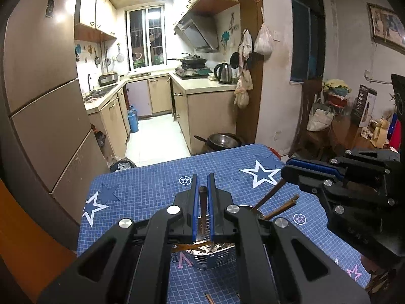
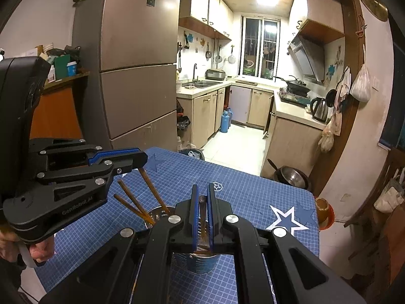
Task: Organize utensils
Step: 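Lower the chopsticks into the holder and open both grippers, then move both grippers back down to the remaining wooden chopsticks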
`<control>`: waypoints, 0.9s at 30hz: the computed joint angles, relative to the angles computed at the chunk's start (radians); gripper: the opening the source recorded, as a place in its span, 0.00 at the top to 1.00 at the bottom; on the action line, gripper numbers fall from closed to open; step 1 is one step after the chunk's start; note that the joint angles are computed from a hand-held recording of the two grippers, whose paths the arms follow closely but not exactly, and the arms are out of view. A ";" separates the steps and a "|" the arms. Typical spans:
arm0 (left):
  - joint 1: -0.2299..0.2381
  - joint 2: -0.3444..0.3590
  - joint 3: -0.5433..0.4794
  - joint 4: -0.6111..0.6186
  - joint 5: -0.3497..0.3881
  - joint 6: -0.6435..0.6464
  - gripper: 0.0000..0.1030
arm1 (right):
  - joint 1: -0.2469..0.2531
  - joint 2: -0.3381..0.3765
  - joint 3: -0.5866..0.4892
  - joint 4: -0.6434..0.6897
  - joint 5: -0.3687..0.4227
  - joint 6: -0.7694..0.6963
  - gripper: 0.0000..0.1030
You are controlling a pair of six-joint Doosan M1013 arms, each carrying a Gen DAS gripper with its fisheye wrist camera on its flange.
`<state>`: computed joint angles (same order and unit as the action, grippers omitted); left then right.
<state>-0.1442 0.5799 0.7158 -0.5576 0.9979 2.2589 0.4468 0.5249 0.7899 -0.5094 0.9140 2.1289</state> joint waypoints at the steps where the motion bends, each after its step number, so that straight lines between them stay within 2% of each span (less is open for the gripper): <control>1: 0.000 -0.001 0.004 0.004 -0.008 -0.004 0.95 | -0.001 0.000 0.002 0.001 -0.002 0.000 0.93; 13: -0.017 -0.021 0.039 0.047 -0.072 -0.032 0.95 | 0.009 -0.019 0.041 -0.070 -0.047 0.051 0.93; 15: -0.013 -0.031 0.055 0.040 -0.084 -0.027 0.93 | 0.016 -0.035 0.067 -0.109 -0.073 0.082 0.93; 17: -0.009 -0.054 0.094 0.027 -0.120 -0.008 0.86 | 0.026 -0.059 0.104 -0.160 -0.101 0.118 0.92; 19: 0.007 -0.106 0.180 -0.038 -0.179 0.060 0.83 | 0.043 -0.105 0.174 -0.228 -0.153 0.182 0.92; 21: 0.031 -0.171 0.292 -0.157 -0.245 0.184 0.75 | 0.070 -0.163 0.270 -0.342 -0.215 0.278 0.92; 23: 0.066 -0.249 0.437 -0.326 -0.307 0.367 0.57 | 0.108 -0.234 0.397 -0.503 -0.276 0.445 0.84; 25: 0.097 -0.300 0.543 -0.455 -0.320 0.513 0.51 | 0.146 -0.292 0.514 -0.653 -0.310 0.609 0.80; 27: 0.127 -0.356 0.667 -0.552 -0.337 0.650 0.50 | 0.190 -0.336 0.622 -0.792 -0.302 0.774 0.80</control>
